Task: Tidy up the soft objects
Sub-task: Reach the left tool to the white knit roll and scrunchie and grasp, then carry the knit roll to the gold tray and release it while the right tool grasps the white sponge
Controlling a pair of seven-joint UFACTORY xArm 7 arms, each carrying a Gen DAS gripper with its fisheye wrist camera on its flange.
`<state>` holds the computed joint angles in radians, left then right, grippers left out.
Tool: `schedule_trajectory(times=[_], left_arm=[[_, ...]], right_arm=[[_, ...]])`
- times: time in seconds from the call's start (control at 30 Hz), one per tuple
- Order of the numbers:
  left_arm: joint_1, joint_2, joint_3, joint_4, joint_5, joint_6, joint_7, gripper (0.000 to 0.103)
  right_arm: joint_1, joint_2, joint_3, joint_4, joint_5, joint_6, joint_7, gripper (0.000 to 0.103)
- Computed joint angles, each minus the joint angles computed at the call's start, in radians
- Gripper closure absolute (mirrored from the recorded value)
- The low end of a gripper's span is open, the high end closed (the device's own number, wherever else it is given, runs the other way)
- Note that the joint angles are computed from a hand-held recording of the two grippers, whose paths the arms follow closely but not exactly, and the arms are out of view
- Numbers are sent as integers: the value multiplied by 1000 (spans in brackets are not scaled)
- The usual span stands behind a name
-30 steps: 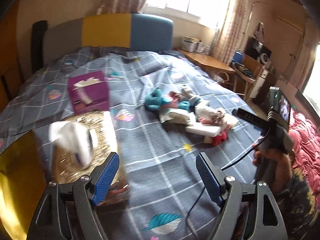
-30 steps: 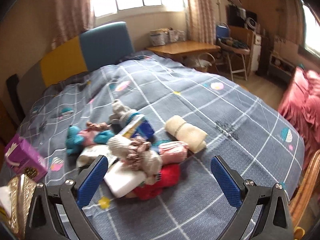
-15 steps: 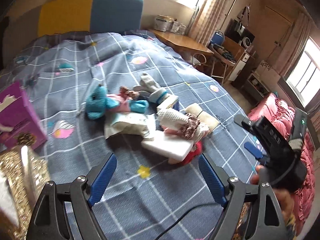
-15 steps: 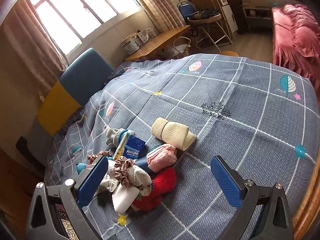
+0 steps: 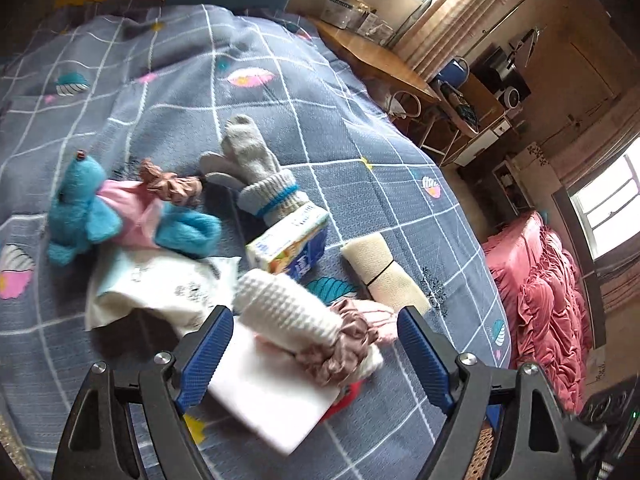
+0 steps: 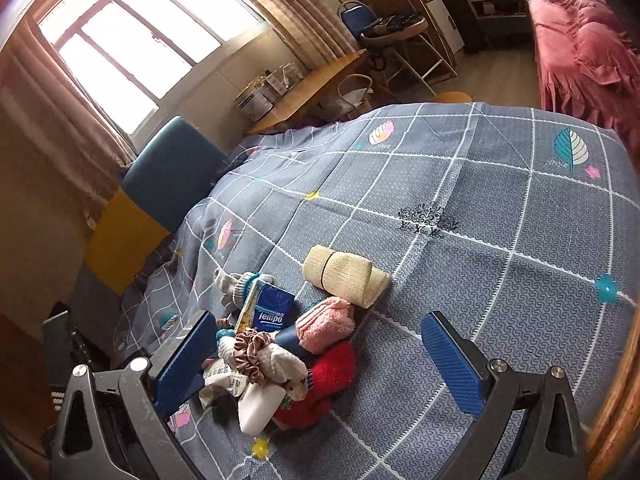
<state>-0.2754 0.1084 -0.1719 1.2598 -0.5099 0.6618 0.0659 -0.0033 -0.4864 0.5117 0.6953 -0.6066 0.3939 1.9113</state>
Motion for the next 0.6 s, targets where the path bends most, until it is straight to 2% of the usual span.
schedule_trajectory(times=[0.1, 0.17, 0.23, 0.3, 0.47, 0.53, 0.6], left_arm=[[-13, 54, -5, 39, 46, 25, -40, 20], [-7, 68, -12, 40, 31, 46, -34, 38], [-1, 47, -14, 3, 19, 27, -4, 57], [14, 9, -20, -41, -44, 1, 80, 63], [32, -166, 29, -187, -188, -32, 220, 64], [31, -231, 61, -241, -207, -28, 244, 64], [34, -296, 85, -301, -182, -29, 240, 64]], right_arm=[[5, 2, -10, -9, 8, -19, 0, 0], [5, 1, -13, -14, 14, -29, -2, 0], [2, -3, -12, -19, 19, -37, 1, 0], [-2, -3, -10, -20, 24, -38, -2, 0], [20, 29, -20, 2, 38, -31, -58, 2], [55, 67, -46, 21, 59, -28, -117, 2], [99, 115, -80, 43, 84, -40, -191, 5]])
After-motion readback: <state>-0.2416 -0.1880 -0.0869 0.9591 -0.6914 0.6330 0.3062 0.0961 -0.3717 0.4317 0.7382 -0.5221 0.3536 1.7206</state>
